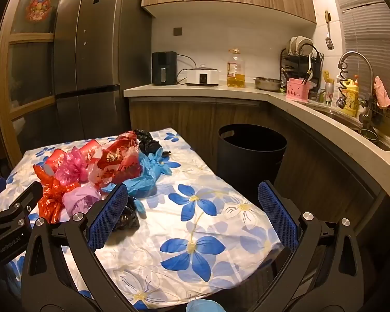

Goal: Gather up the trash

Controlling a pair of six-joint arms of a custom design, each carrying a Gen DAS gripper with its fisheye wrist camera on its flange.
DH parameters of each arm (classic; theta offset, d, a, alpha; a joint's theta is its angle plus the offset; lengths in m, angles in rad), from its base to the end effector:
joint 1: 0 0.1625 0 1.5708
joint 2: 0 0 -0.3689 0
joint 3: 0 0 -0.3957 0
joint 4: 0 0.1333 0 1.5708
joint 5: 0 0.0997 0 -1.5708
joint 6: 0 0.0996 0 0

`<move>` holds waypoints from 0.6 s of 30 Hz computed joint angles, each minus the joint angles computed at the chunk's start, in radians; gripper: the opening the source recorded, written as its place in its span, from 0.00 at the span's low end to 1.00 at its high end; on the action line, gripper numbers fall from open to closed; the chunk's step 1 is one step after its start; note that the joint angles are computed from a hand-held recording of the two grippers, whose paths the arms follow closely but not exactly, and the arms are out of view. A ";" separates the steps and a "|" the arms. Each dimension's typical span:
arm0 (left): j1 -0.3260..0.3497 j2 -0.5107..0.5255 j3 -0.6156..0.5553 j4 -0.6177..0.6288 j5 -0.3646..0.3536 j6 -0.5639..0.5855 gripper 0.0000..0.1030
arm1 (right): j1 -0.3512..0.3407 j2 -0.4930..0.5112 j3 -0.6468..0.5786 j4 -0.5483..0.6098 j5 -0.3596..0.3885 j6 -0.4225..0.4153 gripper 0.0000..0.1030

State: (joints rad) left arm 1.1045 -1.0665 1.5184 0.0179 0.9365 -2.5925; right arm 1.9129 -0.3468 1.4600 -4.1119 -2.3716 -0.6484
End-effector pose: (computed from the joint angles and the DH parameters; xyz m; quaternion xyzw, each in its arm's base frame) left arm -0.0803 -0.5872 0.1875 0.2511 0.7869 -0.4856 0.2861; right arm 0.2610 -0.5488 0.0217 0.1062 -0.7337 0.5510 0.3831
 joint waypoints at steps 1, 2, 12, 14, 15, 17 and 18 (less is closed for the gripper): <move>0.000 0.000 0.001 -0.001 0.001 0.007 0.95 | 0.000 0.000 -0.001 0.000 -0.002 -0.002 0.96; 0.001 -0.001 0.000 0.002 0.004 0.003 0.95 | 0.000 0.001 -0.001 -0.002 0.000 -0.004 0.96; 0.000 -0.010 0.005 0.005 0.008 -0.003 0.95 | -0.001 0.000 0.002 -0.008 0.003 -0.007 0.96; -0.001 -0.012 0.006 0.006 0.007 -0.004 0.95 | -0.001 0.000 0.002 -0.009 0.003 -0.007 0.96; -0.002 -0.011 0.009 0.001 0.006 -0.001 0.95 | -0.001 0.000 0.002 -0.008 0.002 -0.007 0.96; -0.001 -0.011 0.009 0.000 0.007 -0.001 0.95 | 0.000 0.000 0.002 -0.009 0.001 -0.007 0.96; -0.003 -0.010 0.008 0.002 0.007 -0.003 0.95 | 0.000 0.000 0.003 -0.009 0.003 -0.007 0.96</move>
